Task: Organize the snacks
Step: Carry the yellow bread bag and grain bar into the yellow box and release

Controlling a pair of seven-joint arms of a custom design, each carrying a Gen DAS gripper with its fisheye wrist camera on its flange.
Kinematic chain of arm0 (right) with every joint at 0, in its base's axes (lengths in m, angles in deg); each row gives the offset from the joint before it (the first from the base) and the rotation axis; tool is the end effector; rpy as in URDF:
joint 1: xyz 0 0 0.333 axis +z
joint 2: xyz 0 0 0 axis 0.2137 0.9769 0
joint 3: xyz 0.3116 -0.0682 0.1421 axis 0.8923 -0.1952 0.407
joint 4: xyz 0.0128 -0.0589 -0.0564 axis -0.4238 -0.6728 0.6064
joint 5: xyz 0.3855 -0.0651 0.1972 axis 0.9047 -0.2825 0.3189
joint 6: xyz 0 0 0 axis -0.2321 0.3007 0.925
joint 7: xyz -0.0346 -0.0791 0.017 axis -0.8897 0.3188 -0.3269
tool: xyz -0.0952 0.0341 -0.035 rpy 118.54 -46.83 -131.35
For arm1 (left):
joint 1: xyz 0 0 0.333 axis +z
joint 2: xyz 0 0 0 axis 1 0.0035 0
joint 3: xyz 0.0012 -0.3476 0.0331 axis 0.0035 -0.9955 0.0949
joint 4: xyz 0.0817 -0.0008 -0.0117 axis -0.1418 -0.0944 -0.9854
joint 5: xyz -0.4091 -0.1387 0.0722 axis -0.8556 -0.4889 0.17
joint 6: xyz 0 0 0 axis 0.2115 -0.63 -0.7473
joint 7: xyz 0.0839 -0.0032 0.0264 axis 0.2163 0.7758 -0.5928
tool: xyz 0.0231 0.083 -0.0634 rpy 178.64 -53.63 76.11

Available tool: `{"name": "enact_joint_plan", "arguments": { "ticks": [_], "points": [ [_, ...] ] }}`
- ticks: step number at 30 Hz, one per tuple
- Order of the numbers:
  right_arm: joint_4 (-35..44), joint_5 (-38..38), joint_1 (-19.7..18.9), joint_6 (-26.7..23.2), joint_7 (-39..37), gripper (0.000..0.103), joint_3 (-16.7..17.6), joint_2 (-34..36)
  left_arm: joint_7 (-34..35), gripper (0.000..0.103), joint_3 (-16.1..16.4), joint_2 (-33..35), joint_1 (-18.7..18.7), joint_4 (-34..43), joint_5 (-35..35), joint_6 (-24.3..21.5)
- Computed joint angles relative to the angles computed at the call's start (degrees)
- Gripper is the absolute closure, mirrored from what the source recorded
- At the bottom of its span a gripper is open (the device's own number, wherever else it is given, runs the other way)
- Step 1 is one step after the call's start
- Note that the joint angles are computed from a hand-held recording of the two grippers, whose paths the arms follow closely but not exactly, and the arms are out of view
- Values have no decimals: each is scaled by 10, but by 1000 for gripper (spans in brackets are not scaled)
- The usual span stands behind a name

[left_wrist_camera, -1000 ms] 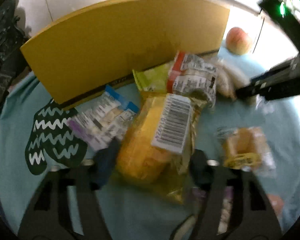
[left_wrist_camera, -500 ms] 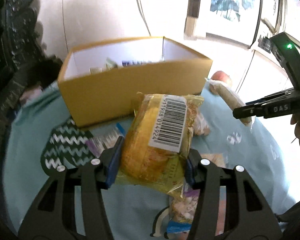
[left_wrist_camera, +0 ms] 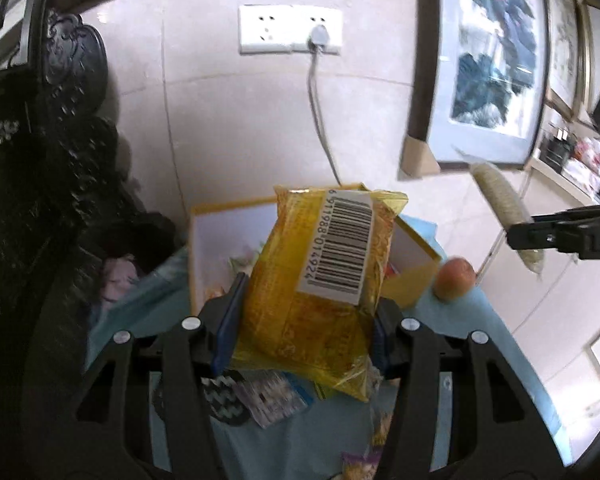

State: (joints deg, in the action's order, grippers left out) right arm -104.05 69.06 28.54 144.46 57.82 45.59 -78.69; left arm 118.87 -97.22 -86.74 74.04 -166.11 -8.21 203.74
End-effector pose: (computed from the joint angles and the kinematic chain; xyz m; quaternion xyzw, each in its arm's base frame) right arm 0.5420 0.2037 0.6929 -0.7134 0.5930 -0.1611 0.3370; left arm 0.5400 -0.3520 0.6578 -0.5435 0.6963 -0.3761 0.2798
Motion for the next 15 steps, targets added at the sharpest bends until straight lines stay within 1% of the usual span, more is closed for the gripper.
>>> {"name": "enact_joint_plan", "arguments": {
  "ticks": [3, 6, 9, 15],
  "points": [
    [18, -3, 0, 4, -2, 74, 0, 6, 1, 50, 0, 15, -2, 43, 6, -36],
    [37, 0, -1, 9, -8, 74, -2, 22, 7, 50, 4, 27, -6, 69, 10, -60],
    [58, -5, -1, 4, -10, 74, 1, 36, 14, 50, 9, 38, -10, 88, 1, -71],
    [82, -16, -2, 1, -5, 74, 3, 61, 11, 50, 19, 59, -16, 111, 6, -83]
  ]
}}
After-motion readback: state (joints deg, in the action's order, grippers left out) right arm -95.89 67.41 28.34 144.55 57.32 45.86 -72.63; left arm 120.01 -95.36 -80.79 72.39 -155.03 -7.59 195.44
